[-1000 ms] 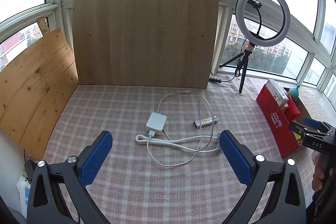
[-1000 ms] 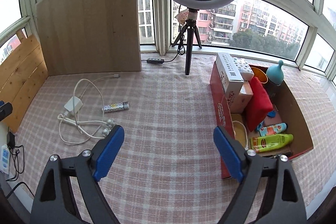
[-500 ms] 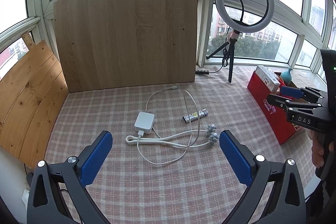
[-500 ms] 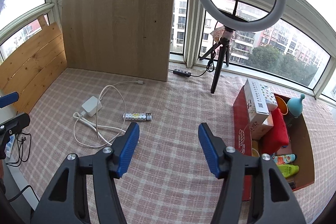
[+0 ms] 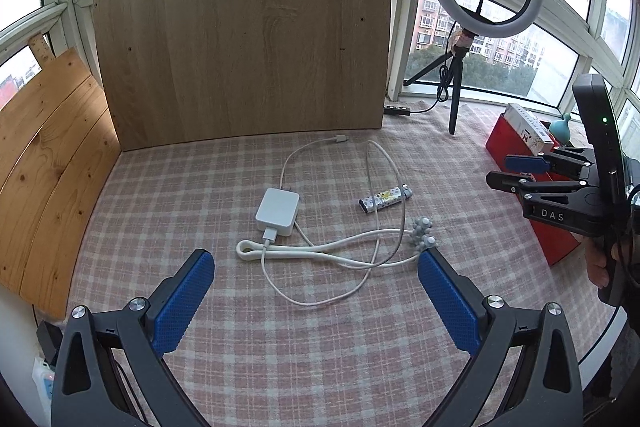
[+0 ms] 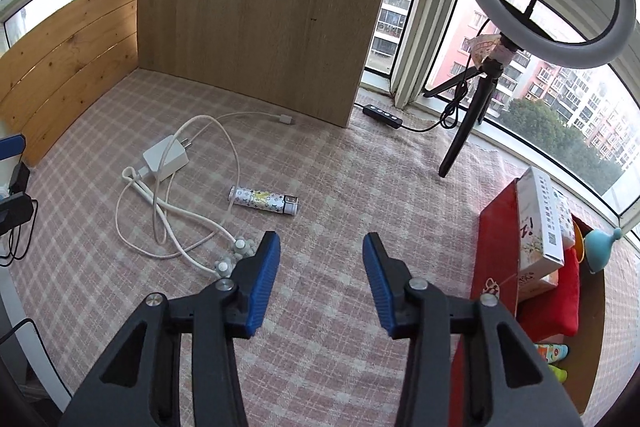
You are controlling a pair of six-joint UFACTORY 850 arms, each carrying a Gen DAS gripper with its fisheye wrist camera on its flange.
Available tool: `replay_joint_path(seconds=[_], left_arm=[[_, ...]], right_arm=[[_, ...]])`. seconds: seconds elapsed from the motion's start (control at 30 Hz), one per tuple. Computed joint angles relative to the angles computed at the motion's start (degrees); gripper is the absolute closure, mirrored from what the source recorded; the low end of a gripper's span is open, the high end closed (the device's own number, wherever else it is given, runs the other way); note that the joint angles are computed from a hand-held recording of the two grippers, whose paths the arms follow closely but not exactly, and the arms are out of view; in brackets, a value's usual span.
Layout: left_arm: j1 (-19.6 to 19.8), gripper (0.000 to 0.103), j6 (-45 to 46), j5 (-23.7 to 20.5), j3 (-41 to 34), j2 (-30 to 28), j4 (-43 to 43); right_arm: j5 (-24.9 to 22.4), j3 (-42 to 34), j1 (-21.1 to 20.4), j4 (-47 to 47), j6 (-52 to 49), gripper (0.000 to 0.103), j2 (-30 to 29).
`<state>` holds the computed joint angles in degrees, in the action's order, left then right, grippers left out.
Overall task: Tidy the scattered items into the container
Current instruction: 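Move the right gripper toward the white patterned lighter on the mat, then lower the right gripper around the lighter and close it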
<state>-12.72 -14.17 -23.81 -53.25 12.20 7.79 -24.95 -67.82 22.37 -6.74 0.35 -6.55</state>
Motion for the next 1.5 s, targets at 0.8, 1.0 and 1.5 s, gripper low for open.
replay_joint_path(seconds=[0.8,1.0,1.5], left_arm=[[1.57,0.018,39.5,-2.5,-2.66,-8.25,-38.28],[-0.44,0.031,55.73,-5.21,-9.35,-15.97,-51.56],[-1.17,0.048,53.02,-11.78,-27.44,-35.52,-29.92]], right_arm=[[-8.7,-17.2,-2.59,21.04,-27.52,0.069,-21.99],[-5.51,-12.79,-5.36,27.99,-26.41,0.069,-18.71],[-4.51,-9.67,-9.8,36.43,-25.56,0.073,-16.58]])
